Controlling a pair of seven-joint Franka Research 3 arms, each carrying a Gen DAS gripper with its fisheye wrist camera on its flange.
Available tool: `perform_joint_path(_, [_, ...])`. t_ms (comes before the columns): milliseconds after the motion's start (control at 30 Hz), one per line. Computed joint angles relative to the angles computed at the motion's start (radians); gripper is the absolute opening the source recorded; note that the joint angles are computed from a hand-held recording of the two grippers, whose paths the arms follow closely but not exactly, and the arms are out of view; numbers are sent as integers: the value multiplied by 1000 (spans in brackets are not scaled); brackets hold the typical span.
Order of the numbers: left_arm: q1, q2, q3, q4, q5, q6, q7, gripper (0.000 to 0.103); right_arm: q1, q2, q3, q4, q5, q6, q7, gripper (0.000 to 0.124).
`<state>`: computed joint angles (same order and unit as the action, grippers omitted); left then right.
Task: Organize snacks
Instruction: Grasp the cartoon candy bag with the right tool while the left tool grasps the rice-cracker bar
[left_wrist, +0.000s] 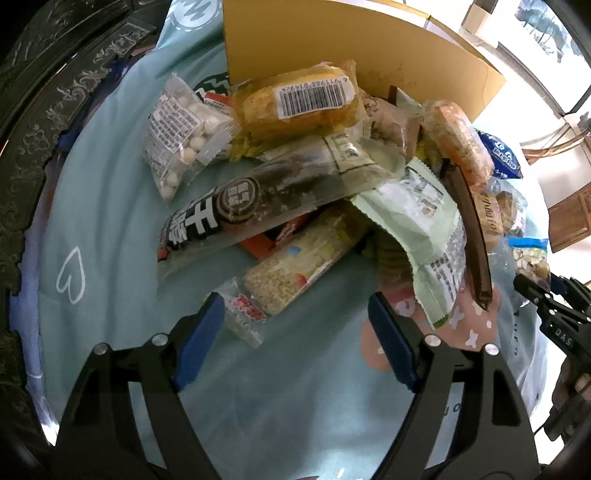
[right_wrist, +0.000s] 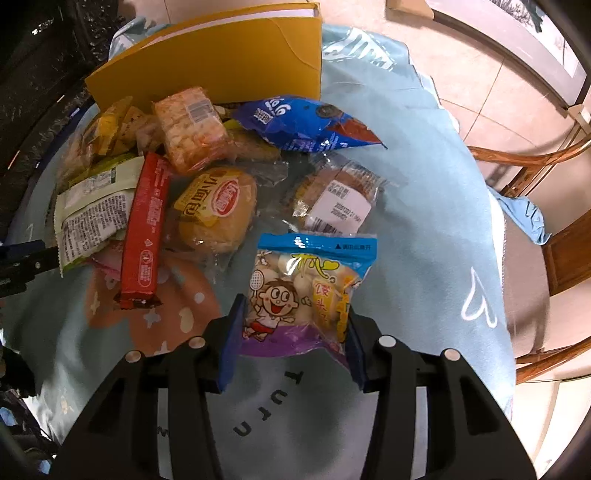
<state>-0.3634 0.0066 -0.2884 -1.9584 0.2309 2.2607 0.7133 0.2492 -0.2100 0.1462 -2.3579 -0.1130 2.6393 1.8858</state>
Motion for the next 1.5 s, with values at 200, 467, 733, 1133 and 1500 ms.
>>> perform_joint_path(200, [-8,24,-4,35,26,-30,-20,83,10,1,-5,2,25,-5,-30,49])
perform_joint_path(467, [-16,32,-5,50,55,-49,-52,83,11,25,-1,31,3,-16,-18,49])
perform_joint_path(733, [-17,41,-3,59,73,-57,-58,83,21,26,0,44,-7,-25,-10,49])
perform_joint_path(1133, [-27,82,1,87,149,-97,-58,74,23,29,0,54,-14,-39,-10,49])
perform_joint_path(1500, [-11,59,7,57,102,-41,-8,33,31,37,-6,64,0,-47,-27,49])
